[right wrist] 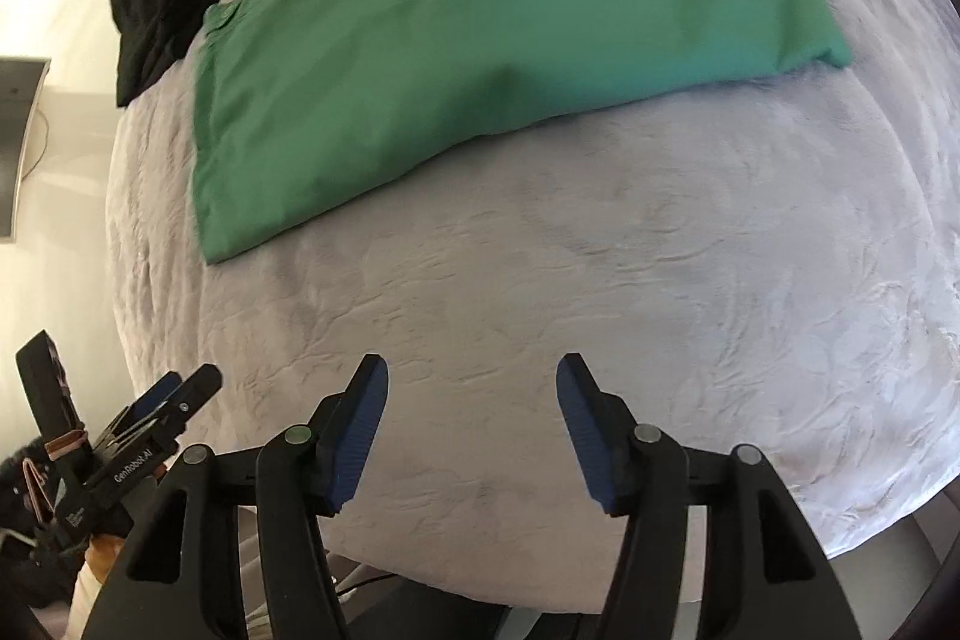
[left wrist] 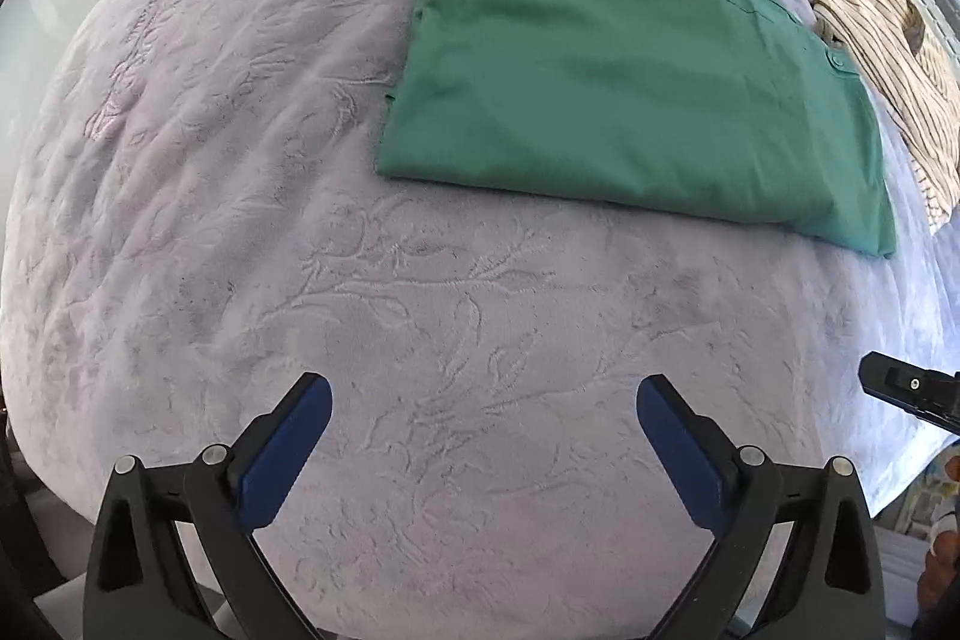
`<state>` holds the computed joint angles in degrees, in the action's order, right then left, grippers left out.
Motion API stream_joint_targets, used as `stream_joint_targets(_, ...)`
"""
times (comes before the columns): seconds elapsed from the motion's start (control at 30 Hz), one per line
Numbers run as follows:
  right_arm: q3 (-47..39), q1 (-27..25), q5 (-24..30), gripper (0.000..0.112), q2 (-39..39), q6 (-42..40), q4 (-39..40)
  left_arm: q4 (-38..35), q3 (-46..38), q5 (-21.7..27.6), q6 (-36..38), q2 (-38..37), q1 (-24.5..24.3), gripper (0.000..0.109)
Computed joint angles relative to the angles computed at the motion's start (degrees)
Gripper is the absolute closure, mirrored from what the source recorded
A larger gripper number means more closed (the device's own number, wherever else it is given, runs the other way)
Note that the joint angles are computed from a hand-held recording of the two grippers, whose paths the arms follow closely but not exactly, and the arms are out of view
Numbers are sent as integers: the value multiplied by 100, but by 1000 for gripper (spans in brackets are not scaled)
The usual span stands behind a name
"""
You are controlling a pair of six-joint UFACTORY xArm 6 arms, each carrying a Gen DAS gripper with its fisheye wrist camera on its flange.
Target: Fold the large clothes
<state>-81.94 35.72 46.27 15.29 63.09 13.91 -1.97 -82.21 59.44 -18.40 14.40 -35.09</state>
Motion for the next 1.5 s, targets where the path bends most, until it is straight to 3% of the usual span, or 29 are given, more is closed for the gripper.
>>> stream_joint_targets(0.13, -324, 41, 153, 49, 197, 3, -12, 27, -166, 35, 18, 115, 93, 7)
stream_joint_targets(0.2, -548, 57, 232, 43, 324, 5, -83, -101, -247, 76, 85, 174, 155, 7)
stream_joint_targets(0.23, -616, 71, 228, 32, 353, 13, -160, -132, -306, 133, 122, 200, 210, 7)
stream_joint_targets(0.27, -674, 90, 206, 28, 376, 28, -247, -185, -340, 179, 135, 203, 225, 7)
stream_joint_targets(0.5, -1102, 210, 150, 26, 593, 26, -601, -491, -206, -50, 336, 181, 367, 7)
stream_joint_targets(0.57, -1194, 241, 149, 9, 659, 3, -595, -529, -84, -124, 375, 99, 419, 7)
stream_joint_targets(0.87, -1647, 275, 25, 9, 1097, -224, 112, -548, 149, -429, 453, 3, 706, 7)
stream_joint_targets(1.5, -2013, 327, -1093, 9, 2002, 37, 999, -285, -396, -581, 795, 691, 968, 7)
